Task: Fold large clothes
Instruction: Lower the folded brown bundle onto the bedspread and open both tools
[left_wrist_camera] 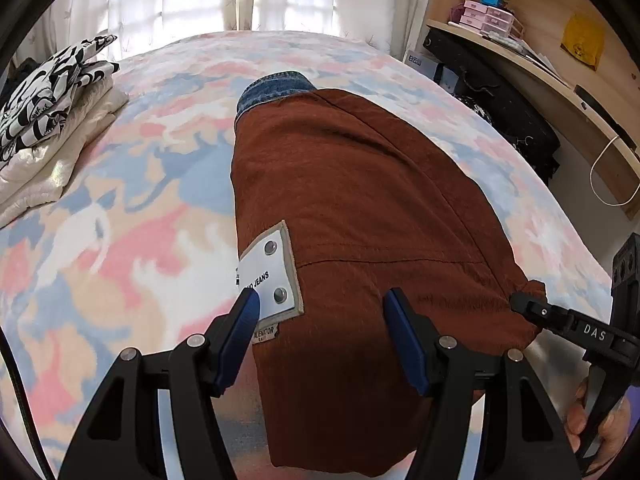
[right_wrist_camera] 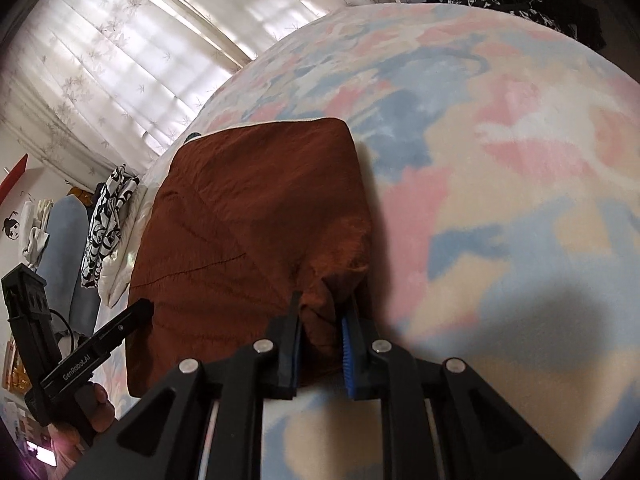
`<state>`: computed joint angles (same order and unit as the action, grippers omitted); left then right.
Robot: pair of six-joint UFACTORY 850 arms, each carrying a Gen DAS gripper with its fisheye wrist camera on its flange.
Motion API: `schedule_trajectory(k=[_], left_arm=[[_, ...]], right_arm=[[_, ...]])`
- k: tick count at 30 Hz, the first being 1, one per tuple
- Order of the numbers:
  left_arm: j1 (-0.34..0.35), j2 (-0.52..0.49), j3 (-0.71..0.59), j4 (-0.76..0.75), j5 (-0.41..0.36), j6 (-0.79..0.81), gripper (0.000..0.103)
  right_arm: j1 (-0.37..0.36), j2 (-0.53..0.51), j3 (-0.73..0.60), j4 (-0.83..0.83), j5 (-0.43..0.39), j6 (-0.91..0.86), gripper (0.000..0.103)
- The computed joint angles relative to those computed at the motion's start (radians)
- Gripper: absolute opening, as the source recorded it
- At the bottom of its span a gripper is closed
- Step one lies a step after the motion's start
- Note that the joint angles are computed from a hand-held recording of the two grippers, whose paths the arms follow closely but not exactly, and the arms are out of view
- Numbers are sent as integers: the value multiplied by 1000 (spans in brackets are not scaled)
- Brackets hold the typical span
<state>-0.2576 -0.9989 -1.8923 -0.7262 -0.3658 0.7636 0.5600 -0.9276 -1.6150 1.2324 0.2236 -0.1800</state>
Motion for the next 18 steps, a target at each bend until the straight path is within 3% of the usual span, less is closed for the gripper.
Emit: schedule_trajectory(k=[2,8,13,16,18], left_arm=[[0,1,-1,7,-3,-6,63],[5,7,10,-36,-13,29,63],[7,40,68,-123,3,141,63],[6,42,73,-118,6,146,63],[6,45,66,-90,-4,116,63]], right_arm=[[-5,1,-4,8,-18,-6,16],[17,-1,-27,297,27,-356,16],[39,17,12,175,85,-217,16],[31,2,-9,279,55,-319,17],[20,8,-8,317,32,-335,27]])
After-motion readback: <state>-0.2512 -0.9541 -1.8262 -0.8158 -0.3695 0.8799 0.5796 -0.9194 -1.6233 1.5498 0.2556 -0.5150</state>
